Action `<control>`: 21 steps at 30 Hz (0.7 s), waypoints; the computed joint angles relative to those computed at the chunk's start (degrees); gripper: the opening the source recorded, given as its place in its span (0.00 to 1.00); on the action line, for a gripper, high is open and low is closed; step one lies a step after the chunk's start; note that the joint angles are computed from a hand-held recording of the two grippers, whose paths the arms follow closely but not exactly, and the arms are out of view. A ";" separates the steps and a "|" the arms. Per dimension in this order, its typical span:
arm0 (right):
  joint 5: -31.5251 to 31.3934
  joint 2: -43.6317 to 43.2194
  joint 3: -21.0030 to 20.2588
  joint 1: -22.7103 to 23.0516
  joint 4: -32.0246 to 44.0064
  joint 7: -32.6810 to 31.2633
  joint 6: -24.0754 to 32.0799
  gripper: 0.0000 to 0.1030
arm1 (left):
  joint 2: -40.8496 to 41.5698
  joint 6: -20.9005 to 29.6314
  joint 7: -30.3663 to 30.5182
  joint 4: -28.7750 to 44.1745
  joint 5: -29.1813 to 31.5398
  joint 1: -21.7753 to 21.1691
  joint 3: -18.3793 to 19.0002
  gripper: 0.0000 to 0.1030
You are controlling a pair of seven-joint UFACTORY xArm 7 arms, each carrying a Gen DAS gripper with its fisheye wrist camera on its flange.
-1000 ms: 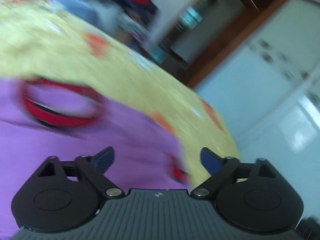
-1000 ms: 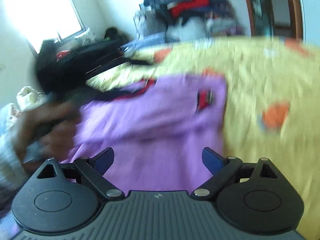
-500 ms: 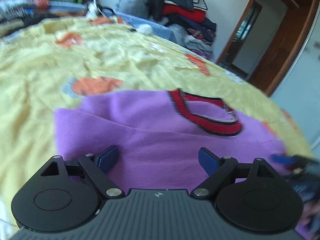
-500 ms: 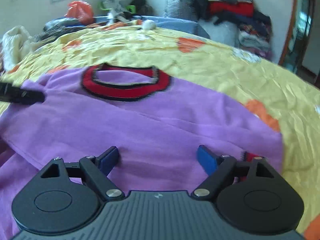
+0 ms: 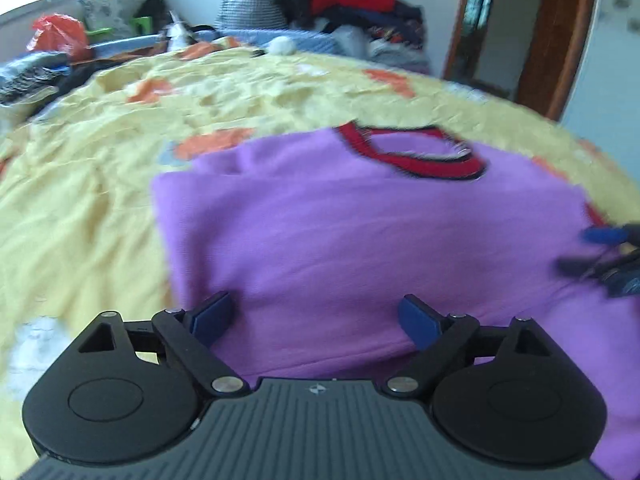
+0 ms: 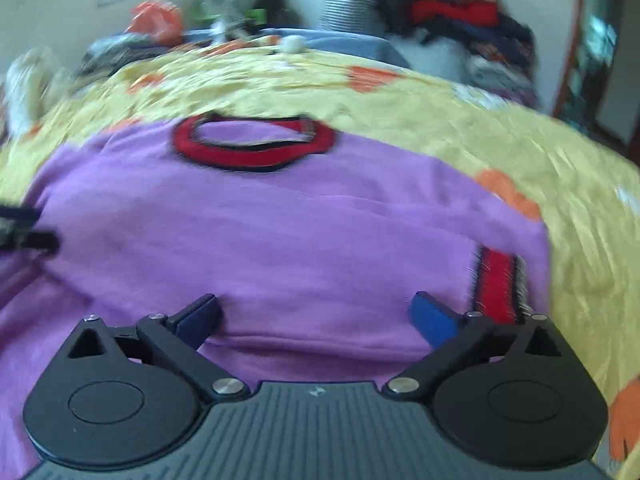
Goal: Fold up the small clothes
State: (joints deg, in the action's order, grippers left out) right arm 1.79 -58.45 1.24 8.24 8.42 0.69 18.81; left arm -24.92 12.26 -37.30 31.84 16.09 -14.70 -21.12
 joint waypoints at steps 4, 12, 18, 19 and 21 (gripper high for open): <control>0.96 -11.81 -0.74 1.39 -1.06 0.33 9.36 0.99 | -8.66 0.92 8.02 -5.10 -11.56 -13.31 10.90 0.87; 5.16 -16.92 6.75 13.92 -3.78 4.96 13.52 0.91 | -12.37 7.65 14.38 -8.17 -14.63 -15.81 5.98 0.89; -0.80 -22.24 5.90 8.79 -6.72 6.33 15.68 0.92 | -16.53 10.71 11.52 -10.55 -10.47 -11.28 2.16 0.97; -1.18 -24.74 4.09 7.79 -7.94 5.53 16.32 0.92 | -17.83 11.54 11.42 -11.14 -10.48 -11.73 2.32 0.99; -1.86 -28.71 2.30 6.65 -9.36 3.70 18.07 0.92 | -19.23 13.26 11.02 -11.52 -10.21 -11.43 2.39 1.00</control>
State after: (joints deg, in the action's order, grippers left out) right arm -0.06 -87.17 3.54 14.89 -0.94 4.40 36.87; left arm -44.15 25.52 -26.28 20.32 5.88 -26.13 -18.73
